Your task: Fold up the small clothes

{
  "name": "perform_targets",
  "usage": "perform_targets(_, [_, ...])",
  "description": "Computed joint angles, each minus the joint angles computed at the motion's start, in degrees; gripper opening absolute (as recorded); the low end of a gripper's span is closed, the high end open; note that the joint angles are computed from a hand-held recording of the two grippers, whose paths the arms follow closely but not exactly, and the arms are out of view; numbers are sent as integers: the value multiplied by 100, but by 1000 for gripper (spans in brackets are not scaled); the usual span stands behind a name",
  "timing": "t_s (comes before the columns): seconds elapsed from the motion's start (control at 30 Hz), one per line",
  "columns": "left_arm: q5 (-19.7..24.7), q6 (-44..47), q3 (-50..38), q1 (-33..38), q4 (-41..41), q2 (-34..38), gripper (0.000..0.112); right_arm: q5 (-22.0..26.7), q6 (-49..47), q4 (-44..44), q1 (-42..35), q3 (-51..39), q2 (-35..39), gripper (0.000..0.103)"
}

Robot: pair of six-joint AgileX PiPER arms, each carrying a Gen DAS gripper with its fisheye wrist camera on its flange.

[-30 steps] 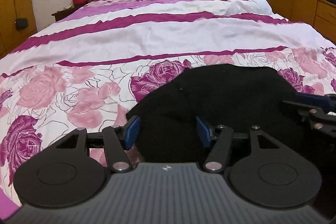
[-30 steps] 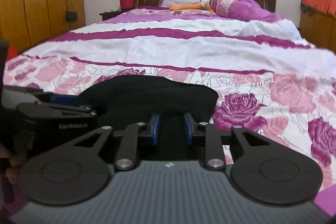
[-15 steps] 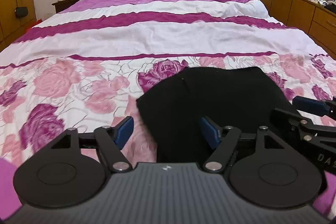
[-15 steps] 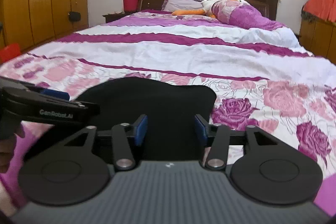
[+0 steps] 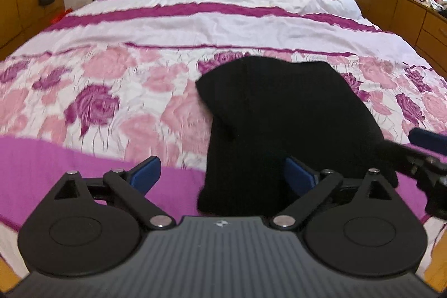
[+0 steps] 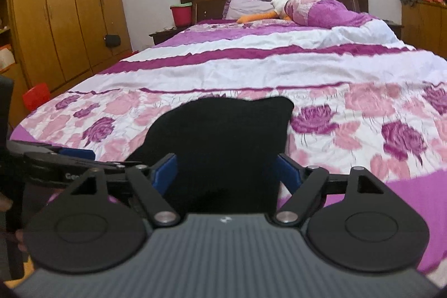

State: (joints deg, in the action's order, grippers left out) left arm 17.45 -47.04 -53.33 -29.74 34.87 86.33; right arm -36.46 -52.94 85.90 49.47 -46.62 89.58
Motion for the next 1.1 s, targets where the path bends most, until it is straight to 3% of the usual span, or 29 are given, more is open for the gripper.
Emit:
perform_targets(0.23, [89,-1128,408,-353,885,-65,100,-361,865,-94,368,492,0,80])
perform_targets(0.33, [-62,-937,460,-363,802,75,101,-144,1354,-354,272,704,22,80])
perform_targets(0.5, [-11,-635,272,-370,504,439,101,-124,1358,-243,225,687,274,80])
perform_targets(0.73, [102,-1243,151,-482,1118,695,101,-198,1791,-578,224,758,545,80])
perform_targets(1.1, [326,-945,-163,-475,796,1017,103,-108,2022,-821,115,820,641,80])
